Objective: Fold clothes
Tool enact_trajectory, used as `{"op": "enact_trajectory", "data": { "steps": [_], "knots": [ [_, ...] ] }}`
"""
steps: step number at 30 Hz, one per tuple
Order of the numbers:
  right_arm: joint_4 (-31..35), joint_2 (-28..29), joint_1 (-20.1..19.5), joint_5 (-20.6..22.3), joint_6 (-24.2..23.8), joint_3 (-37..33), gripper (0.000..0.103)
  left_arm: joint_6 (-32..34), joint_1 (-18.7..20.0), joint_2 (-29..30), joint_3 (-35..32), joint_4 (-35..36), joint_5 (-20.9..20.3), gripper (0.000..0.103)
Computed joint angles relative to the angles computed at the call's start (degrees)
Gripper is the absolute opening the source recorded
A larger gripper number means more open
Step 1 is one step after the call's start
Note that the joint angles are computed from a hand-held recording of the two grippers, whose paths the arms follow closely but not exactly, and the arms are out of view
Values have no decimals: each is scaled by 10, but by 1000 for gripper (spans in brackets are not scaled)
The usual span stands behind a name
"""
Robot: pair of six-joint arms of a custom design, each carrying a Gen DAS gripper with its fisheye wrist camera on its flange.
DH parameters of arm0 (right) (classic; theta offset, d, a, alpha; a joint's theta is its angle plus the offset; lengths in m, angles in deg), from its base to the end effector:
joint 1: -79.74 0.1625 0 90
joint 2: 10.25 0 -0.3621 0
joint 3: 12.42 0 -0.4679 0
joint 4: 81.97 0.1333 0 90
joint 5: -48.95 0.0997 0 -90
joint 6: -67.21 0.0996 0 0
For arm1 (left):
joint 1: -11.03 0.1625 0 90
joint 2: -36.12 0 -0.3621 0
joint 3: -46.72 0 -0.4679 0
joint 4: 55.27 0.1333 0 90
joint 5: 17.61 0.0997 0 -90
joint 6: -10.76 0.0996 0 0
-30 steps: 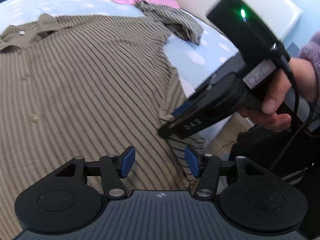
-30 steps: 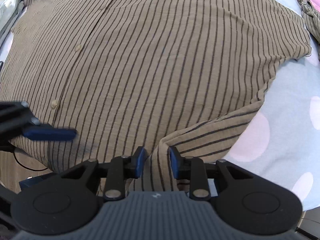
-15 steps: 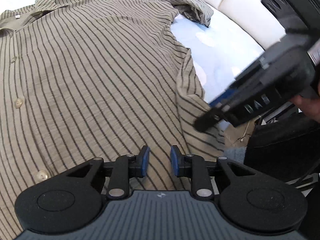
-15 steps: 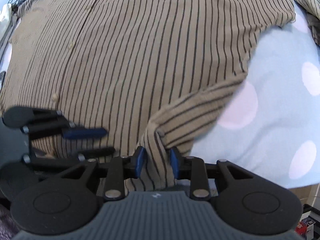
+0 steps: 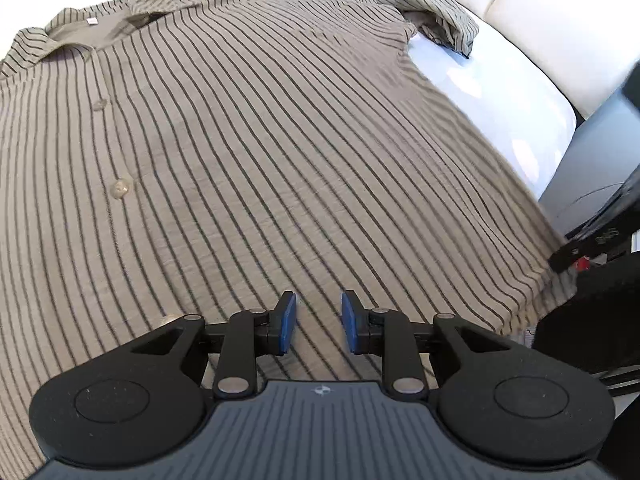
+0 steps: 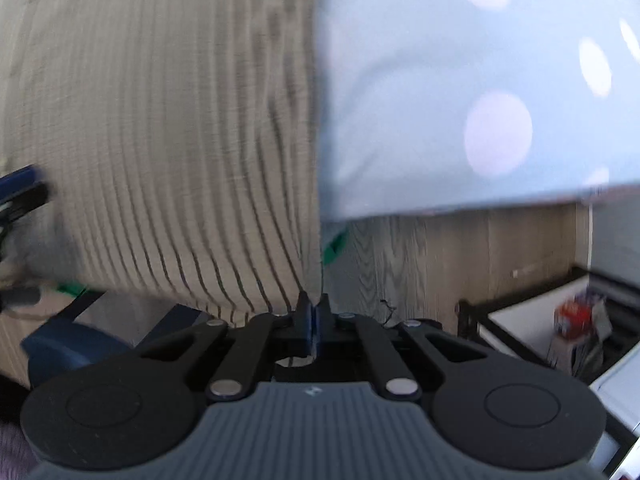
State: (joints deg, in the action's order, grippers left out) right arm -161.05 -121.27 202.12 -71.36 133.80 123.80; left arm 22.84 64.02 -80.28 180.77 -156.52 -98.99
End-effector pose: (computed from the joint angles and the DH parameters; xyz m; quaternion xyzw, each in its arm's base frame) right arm 0.2433 -0.2286 0.1731 -0.1924 -0.9009 -0.0054 0.3890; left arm -0.1061 -0.3871 0.2360 0.4174 0.9039 0.0382 0.0853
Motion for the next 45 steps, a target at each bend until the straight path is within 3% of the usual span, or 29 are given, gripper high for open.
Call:
{"op": "enact_trajectory", "data": {
  "steps": [4,7,8,9,14,16,18,22,28,36,45],
  "knots": [
    [-1,15,-17,0,-26,11,3,-6,-3,-11,3,8,18,22],
    [-24,88,-12,-25,-16,-3,13,-9,-5,-19,0,22,32,22],
    [-31,127,-9,-41,-3,-16,27,-8,-2,-21,-4,29,34,22],
    [-14,141,4,-64,16,-29,33,-6,5,-22,-12,38,30,22],
    [100,188,67,-188,152,-104,41,-6,44,3,-73,66,7,22],
    [76,186,79,-213,153,-112,43,-1,61,11,-101,80,9,22],
    [20,193,83,-218,120,-117,43,8,78,20,-132,101,21,22],
    [-93,254,94,-215,4,-135,43,32,111,43,-198,163,43,22],
    [-235,344,108,-221,-150,-149,46,29,130,29,-238,236,136,22],
    [-330,385,104,-213,-236,-157,46,-9,141,-12,-230,342,241,22],
    [-419,450,113,-198,-318,-187,46,-15,184,17,-205,334,270,22]
  ]
}}
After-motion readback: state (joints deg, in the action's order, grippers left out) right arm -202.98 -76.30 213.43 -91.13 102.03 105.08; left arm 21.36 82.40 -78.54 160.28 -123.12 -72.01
